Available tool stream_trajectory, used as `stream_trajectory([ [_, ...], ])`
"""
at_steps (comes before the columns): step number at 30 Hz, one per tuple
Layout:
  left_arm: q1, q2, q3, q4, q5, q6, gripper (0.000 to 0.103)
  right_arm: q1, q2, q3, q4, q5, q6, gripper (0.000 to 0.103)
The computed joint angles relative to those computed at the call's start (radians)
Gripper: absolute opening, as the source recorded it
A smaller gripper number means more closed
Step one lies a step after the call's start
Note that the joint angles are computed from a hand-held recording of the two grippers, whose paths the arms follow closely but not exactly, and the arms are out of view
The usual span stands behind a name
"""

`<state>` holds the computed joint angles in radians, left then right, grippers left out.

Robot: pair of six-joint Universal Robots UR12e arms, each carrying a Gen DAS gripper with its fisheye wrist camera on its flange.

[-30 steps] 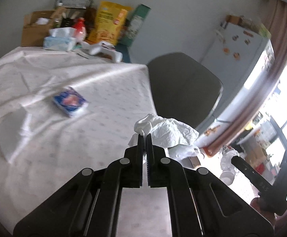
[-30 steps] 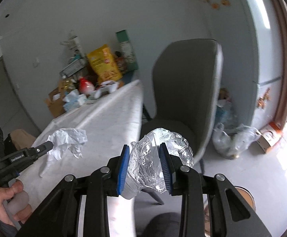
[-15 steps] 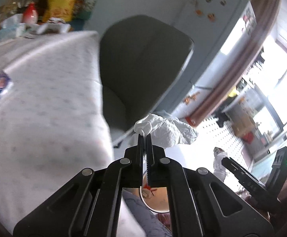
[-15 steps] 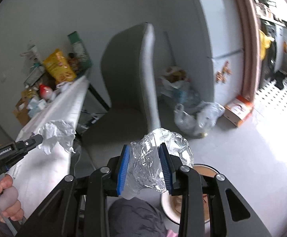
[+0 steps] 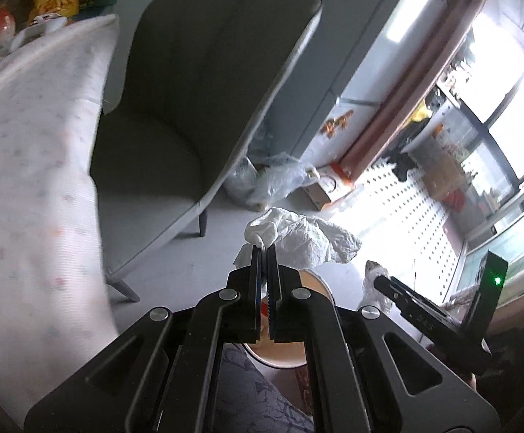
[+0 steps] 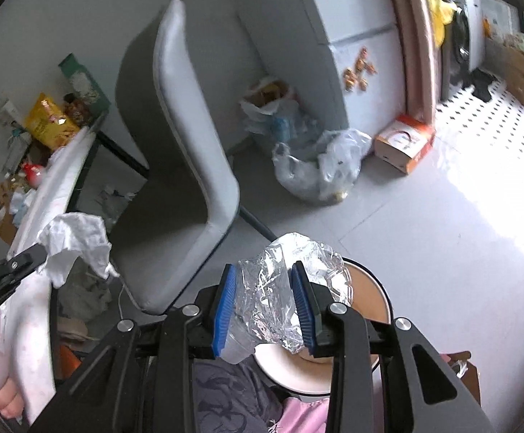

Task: Collect trash
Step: 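Open the right tool over the bin while the left tool also opens, dropping both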

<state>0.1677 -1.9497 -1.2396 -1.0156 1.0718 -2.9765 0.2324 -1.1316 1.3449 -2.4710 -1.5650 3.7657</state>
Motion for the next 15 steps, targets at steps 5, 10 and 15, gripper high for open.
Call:
stream_trajectory([
  [5,-0.019,-0.011,0.015,-0.048,0.024,0.038,0.003,-0.024,-0.003,0.028,0.001,0.07,0.03,0.063],
  [10,-0.032,-0.022,0.034,-0.098,0.038,0.053,0.003,-0.037,-0.02,0.053,0.018,0.06,0.058,0.064],
  [15,-0.051,-0.032,0.049,-0.15,0.039,0.101,0.003,-0.052,-0.06,0.092,0.007,0.0,0.074,0.068],
])
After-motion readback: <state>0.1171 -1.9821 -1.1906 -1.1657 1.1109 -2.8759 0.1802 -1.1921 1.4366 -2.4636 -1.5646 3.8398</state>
